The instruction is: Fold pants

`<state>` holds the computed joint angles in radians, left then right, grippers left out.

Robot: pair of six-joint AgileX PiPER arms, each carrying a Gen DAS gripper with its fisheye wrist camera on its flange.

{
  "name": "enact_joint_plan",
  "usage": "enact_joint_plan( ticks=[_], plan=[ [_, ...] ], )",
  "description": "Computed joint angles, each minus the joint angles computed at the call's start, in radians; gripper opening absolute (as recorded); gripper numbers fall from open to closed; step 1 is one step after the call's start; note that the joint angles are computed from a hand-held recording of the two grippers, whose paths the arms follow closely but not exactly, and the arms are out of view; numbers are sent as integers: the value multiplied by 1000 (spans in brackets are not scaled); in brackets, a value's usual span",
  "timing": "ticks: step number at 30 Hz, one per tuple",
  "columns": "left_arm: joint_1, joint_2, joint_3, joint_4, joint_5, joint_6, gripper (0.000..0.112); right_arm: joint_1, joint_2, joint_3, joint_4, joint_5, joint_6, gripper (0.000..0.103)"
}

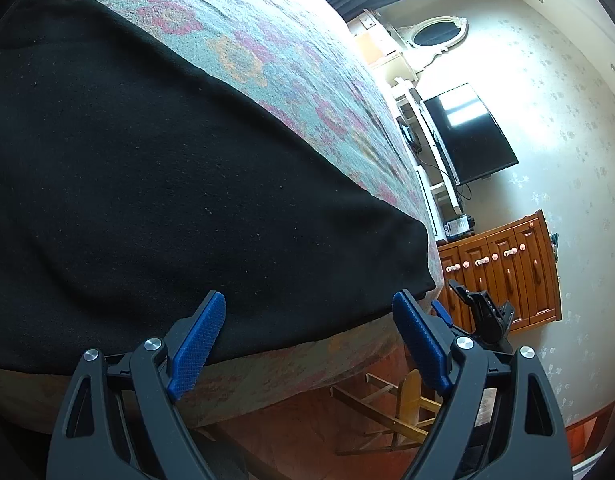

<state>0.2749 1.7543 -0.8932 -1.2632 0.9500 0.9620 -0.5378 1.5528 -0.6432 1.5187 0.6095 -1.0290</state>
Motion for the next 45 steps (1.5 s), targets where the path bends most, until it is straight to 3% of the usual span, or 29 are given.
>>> enact_joint_plan(
  ticks=[5,10,11,12,13,18,22,23,25,27,36,40,42,45],
  plan=[
    [1,0,-5,-4,6,-8,84,33,41,-13,10,65,17,54],
    [1,-2,-3,-3,10,-4,84,90,102,-41,10,41,49,46],
    [4,-1,-3,-4,14,-1,84,99,108,-39,24,31,38,39],
    [5,0,-3,-5,15,1,84,108,110,-40,22,19,32,18],
    [5,0,-4,-4,15,0,84,114,117,-44,20,20,24,6],
    [22,7,-13,4,44,-12,84,98,96,-11,62,6,-26,6],
    [50,7,-14,14,67,-15,84,34,163,-4,66,104,-71,6],
    [56,8,-15,18,73,-15,84,19,150,-5,45,109,-52,12],
    [73,7,-21,28,89,-19,84,2,85,-14,-30,41,15,36],
    [94,3,-25,30,108,-15,84,-30,42,-40,-78,13,32,73],
    [193,-13,-55,48,149,-16,84,-90,349,-383,-178,329,26,76],
    [219,-12,-59,67,148,-24,84,-54,494,-530,-286,461,124,76],
    [228,-7,-60,71,149,-22,84,-38,496,-550,-323,464,127,77],
    [237,0,-55,75,147,-18,84,-44,555,-629,-364,605,164,77]
  ],
)
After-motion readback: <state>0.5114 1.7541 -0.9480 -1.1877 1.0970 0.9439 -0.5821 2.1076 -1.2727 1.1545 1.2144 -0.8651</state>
